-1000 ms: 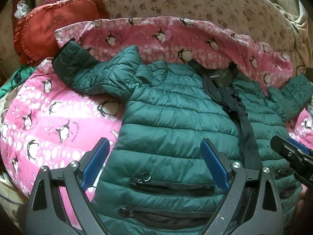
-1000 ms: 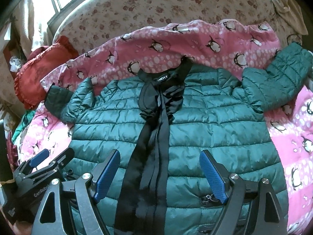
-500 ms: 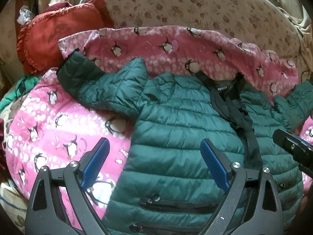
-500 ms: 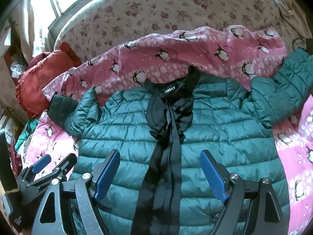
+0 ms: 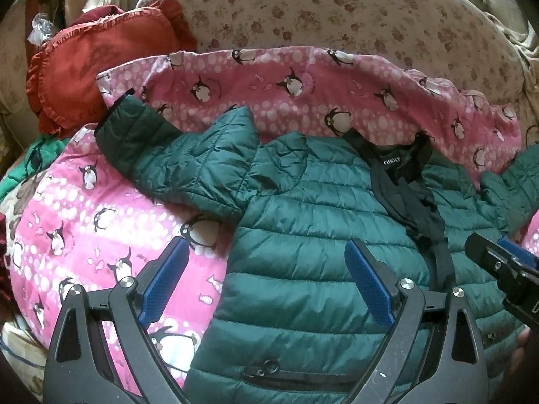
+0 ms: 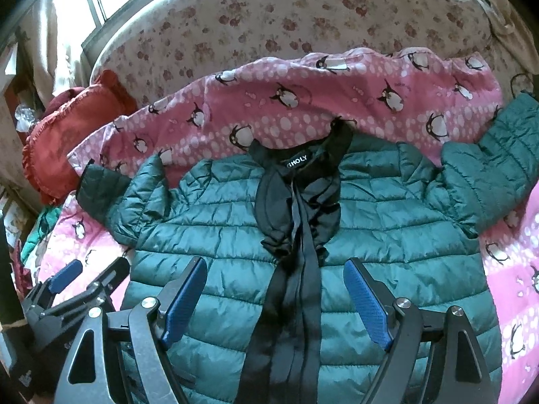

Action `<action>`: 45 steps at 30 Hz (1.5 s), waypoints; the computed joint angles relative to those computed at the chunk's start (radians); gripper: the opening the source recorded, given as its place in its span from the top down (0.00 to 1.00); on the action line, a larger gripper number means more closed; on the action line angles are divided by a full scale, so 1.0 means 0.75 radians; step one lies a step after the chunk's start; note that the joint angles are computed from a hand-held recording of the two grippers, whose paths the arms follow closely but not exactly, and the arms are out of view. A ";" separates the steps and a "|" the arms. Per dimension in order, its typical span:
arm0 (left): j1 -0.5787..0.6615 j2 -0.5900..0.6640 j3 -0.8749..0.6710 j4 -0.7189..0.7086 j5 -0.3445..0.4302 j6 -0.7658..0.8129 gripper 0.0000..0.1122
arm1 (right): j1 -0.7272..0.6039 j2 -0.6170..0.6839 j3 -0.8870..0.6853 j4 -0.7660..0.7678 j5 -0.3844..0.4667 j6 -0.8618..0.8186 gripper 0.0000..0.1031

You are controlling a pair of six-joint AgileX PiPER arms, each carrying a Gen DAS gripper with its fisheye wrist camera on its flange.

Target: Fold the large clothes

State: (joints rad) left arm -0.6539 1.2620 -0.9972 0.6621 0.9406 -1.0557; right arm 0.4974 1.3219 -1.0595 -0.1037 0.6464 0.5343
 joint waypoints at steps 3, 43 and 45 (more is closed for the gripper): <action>0.002 0.019 -0.004 0.015 -0.005 -0.008 0.16 | -0.005 0.019 0.000 -0.003 -0.004 0.008 0.20; 0.083 0.141 -0.033 -0.008 -0.090 0.039 0.16 | -0.038 0.140 -0.010 0.023 -0.047 -0.035 0.20; 0.079 0.142 -0.032 -0.002 -0.087 0.032 0.16 | -0.037 0.146 -0.013 0.026 -0.046 -0.036 0.20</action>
